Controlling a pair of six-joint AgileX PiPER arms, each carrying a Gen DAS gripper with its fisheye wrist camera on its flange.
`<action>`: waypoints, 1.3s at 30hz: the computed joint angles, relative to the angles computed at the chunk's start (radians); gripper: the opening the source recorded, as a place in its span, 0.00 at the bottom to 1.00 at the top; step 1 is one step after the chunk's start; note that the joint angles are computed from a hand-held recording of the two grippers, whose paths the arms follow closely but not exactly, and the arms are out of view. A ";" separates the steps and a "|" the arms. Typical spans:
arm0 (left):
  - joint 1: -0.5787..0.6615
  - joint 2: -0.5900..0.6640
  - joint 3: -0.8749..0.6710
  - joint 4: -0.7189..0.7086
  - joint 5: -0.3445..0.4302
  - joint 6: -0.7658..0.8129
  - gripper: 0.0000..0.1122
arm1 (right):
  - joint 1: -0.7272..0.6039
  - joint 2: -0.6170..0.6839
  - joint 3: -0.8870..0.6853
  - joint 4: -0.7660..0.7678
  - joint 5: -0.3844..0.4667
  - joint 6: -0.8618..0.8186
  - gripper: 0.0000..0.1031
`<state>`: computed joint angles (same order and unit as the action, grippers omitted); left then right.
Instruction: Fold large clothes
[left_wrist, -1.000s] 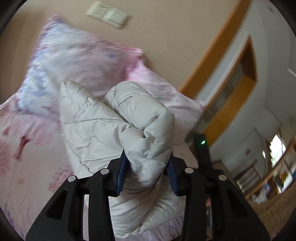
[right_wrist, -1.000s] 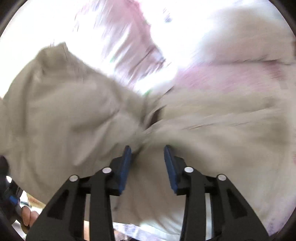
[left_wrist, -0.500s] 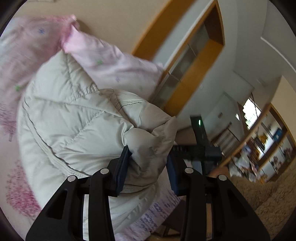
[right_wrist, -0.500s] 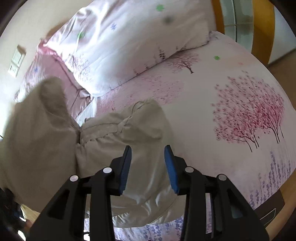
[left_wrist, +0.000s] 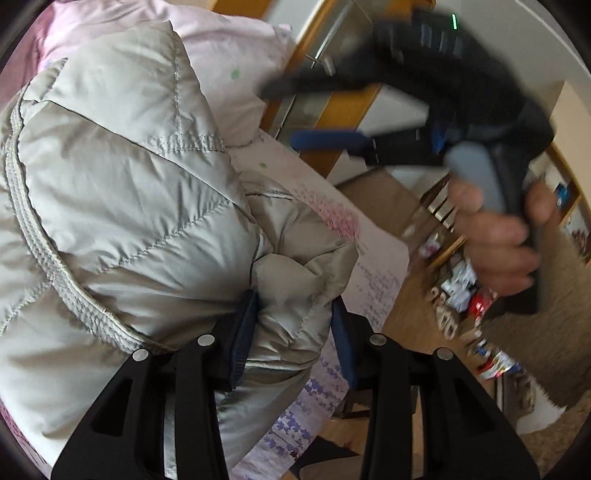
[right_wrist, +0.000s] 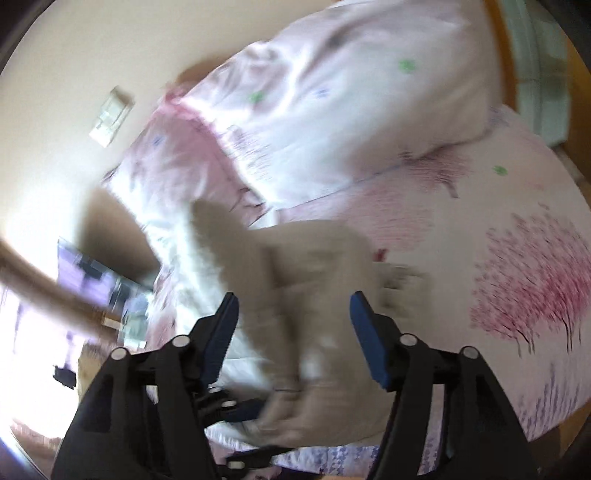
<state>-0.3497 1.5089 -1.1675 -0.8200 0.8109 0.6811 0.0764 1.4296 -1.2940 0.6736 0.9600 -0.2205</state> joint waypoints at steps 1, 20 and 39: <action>-0.016 0.007 -0.002 0.016 -0.008 -0.009 0.35 | 0.015 0.018 -0.026 -0.007 0.020 0.000 0.63; -0.142 0.031 -0.049 0.157 -0.025 -0.099 0.45 | 0.014 0.207 -0.103 -0.047 0.074 0.104 0.16; 0.272 0.117 -0.317 0.308 0.135 -0.393 0.59 | -0.031 0.307 -0.086 -0.186 0.082 0.156 0.23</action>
<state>-0.0779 1.6261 -1.4843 -0.5121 0.9461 0.2882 0.0456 1.7369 -1.3799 0.4879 1.0424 -0.0641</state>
